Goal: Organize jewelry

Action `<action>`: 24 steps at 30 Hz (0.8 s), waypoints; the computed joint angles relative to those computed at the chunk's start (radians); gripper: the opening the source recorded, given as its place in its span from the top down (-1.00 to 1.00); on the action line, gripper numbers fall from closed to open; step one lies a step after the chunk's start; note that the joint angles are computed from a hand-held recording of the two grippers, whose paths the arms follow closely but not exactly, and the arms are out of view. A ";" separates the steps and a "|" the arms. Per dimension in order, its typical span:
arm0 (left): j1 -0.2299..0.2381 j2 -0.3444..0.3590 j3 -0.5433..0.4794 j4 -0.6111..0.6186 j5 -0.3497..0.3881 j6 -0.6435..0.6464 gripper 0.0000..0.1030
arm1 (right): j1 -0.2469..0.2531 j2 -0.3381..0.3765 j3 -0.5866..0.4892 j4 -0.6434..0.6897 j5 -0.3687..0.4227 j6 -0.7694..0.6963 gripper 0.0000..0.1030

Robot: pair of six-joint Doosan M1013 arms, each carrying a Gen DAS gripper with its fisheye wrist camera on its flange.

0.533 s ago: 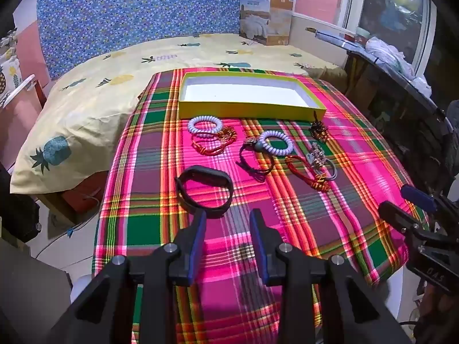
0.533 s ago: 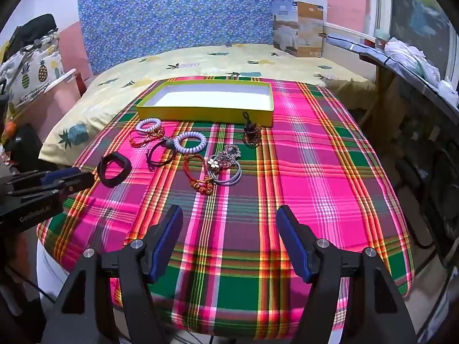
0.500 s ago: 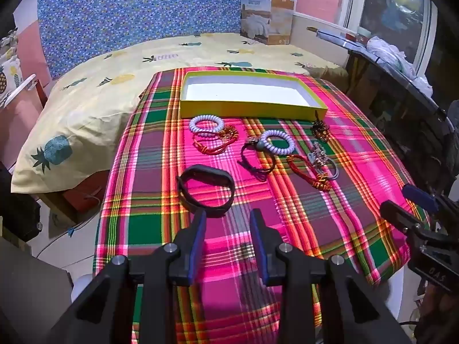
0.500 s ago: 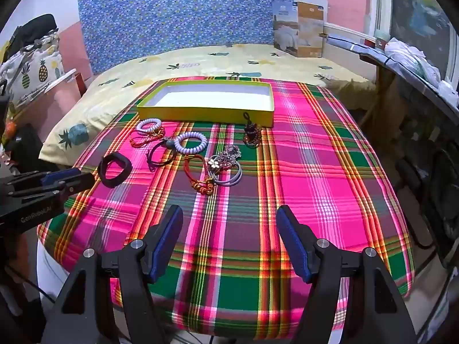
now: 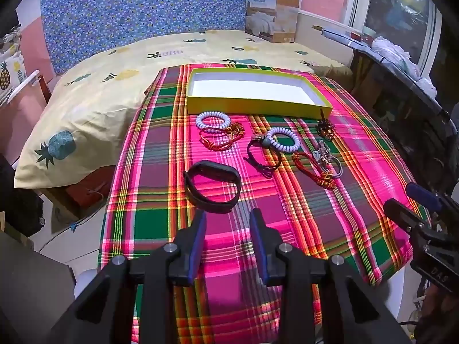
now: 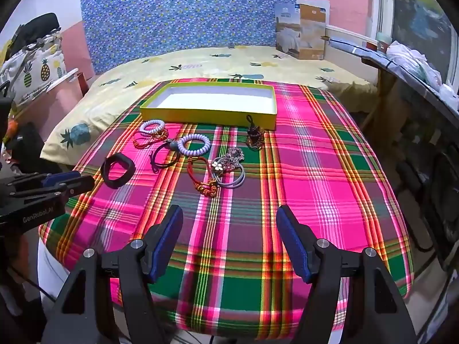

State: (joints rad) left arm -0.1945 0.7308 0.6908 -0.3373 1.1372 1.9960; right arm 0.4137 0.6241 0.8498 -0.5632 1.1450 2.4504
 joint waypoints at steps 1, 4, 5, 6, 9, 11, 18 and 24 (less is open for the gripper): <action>-0.001 0.004 -0.009 0.002 0.006 -0.005 0.37 | 0.000 0.001 -0.002 0.001 0.001 -0.001 -0.32; -0.001 0.006 -0.012 0.001 0.008 -0.005 0.37 | 0.000 0.000 0.002 -0.002 -0.002 0.001 -0.32; -0.001 0.006 -0.013 0.000 0.010 -0.004 0.37 | 0.000 -0.001 0.004 -0.003 -0.003 0.003 -0.32; 0.000 0.007 -0.014 -0.003 0.012 -0.002 0.37 | 0.000 -0.001 0.003 -0.001 -0.002 0.001 -0.32; 0.000 0.006 -0.011 -0.004 0.009 0.000 0.37 | -0.001 0.003 -0.003 0.002 0.000 -0.005 -0.32; 0.000 0.006 -0.013 -0.006 0.010 0.002 0.37 | -0.001 0.004 -0.003 0.002 -0.001 -0.005 -0.32; 0.000 0.007 -0.013 -0.010 0.013 0.004 0.37 | -0.001 0.004 -0.004 0.005 -0.001 -0.007 -0.32; 0.001 0.005 -0.010 -0.010 0.011 0.007 0.37 | 0.000 0.007 -0.006 0.010 -0.002 -0.012 -0.32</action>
State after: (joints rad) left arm -0.1939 0.7358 0.6804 -0.3472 1.1480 2.0028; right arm 0.4132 0.6312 0.8435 -0.5535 1.1430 2.4385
